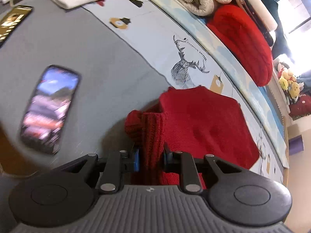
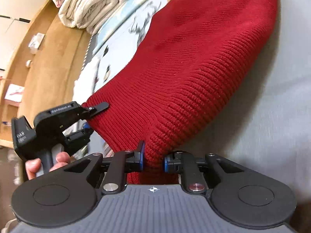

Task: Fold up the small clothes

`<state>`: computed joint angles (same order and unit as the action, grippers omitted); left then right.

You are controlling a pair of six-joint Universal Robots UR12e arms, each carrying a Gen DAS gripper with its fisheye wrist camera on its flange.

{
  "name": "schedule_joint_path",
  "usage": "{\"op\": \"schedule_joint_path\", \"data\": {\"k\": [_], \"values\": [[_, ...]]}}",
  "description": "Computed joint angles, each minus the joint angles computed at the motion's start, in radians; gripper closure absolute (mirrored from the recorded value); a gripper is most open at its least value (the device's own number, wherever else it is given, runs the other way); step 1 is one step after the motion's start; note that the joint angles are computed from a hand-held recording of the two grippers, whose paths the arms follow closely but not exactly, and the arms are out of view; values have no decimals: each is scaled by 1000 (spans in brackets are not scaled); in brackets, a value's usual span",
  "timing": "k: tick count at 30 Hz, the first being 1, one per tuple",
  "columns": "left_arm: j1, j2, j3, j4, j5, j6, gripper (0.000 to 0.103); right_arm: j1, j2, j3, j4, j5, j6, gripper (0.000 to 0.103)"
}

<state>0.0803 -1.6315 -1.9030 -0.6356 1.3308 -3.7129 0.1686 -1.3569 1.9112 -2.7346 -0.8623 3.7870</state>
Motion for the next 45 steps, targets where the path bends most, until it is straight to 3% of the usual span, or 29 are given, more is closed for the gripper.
{"op": "schedule_joint_path", "data": {"k": [4,9,14,19,23,30,32,33,34,35,37,40,41,43,45], "values": [[1,75,-22,-49,19,28,80,-15,-61,73,8,111,67,84],[-34,57,46,-56,51,40,80,-48,-87,119,-115,218,231,85],[-116,-62,208,-21,85,93,80,-119,-45,104,-411,241,480,86],[-197,-240,423,-57,106,116,79,-186,29,65,-597,191,678,87],[-248,-369,572,-129,154,132,79,-225,102,35,-675,151,787,87],[-288,-519,715,-236,198,156,78,-262,190,26,-675,99,896,87],[-290,-546,736,-245,193,143,71,-259,220,16,-695,88,950,87],[-288,-553,739,-235,180,133,61,-255,237,9,-706,88,984,86],[-283,-558,736,-216,157,114,46,-256,251,6,-716,96,1043,84],[-277,-557,729,-199,127,89,38,-262,261,8,-730,107,1091,83],[-264,-547,708,-148,69,57,17,-259,275,0,-758,110,1150,63],[-247,-519,667,-68,19,31,15,-267,271,4,-827,48,1178,35],[-240,-507,655,-50,-1,26,15,-266,260,9,-845,10,1162,32],[-227,-473,615,-13,-10,27,10,-261,211,28,-820,-114,1052,25],[-222,-429,561,31,38,46,8,-260,168,33,-780,-188,913,25]]}}
